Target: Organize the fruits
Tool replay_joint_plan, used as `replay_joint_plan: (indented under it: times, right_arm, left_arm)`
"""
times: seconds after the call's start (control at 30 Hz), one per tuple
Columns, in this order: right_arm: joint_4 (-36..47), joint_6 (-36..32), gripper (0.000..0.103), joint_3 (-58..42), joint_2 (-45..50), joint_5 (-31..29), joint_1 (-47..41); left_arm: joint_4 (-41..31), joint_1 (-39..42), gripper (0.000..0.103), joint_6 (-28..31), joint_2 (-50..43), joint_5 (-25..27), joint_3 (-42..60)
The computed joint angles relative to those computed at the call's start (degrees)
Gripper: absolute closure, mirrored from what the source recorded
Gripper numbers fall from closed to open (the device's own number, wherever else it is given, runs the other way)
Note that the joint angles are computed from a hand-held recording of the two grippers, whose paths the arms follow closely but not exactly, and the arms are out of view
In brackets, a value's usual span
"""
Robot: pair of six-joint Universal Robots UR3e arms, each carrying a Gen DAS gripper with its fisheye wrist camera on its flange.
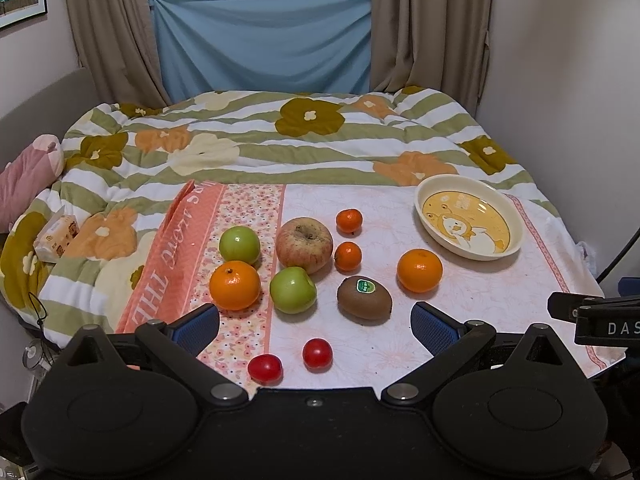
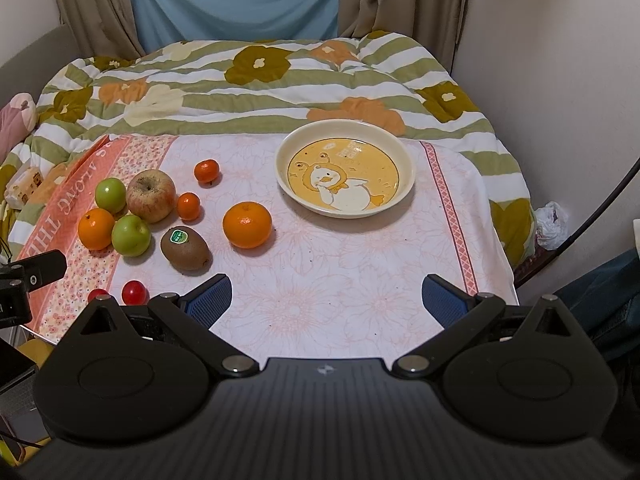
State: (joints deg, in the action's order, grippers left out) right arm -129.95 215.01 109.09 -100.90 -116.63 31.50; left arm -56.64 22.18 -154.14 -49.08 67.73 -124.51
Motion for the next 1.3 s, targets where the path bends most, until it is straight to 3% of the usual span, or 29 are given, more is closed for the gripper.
replay_joint_plan:
  times: [0.9, 1.03, 1.3]
  right_arm:
    - [1.1, -0.9, 0.000, 0.5, -3.0, -2.8, 1.7]
    - [-1.0, -3.5, 0.000, 2.1, -5.2, 0.6, -0.7]
    - [-6.9, -13.6, 0.000, 5.5, -7.6, 11.8, -9.0]
  left_arm:
    - [-2.6, 0.0, 0.003, -1.8, 3.3, -0.8, 0.6]
    - [0.6, -4.1, 0.002, -5.3, 0.7, 3.2, 1.6]
    - [10.5, -15.5, 0.002, -13.4, -7.7, 18.1, 2.6]
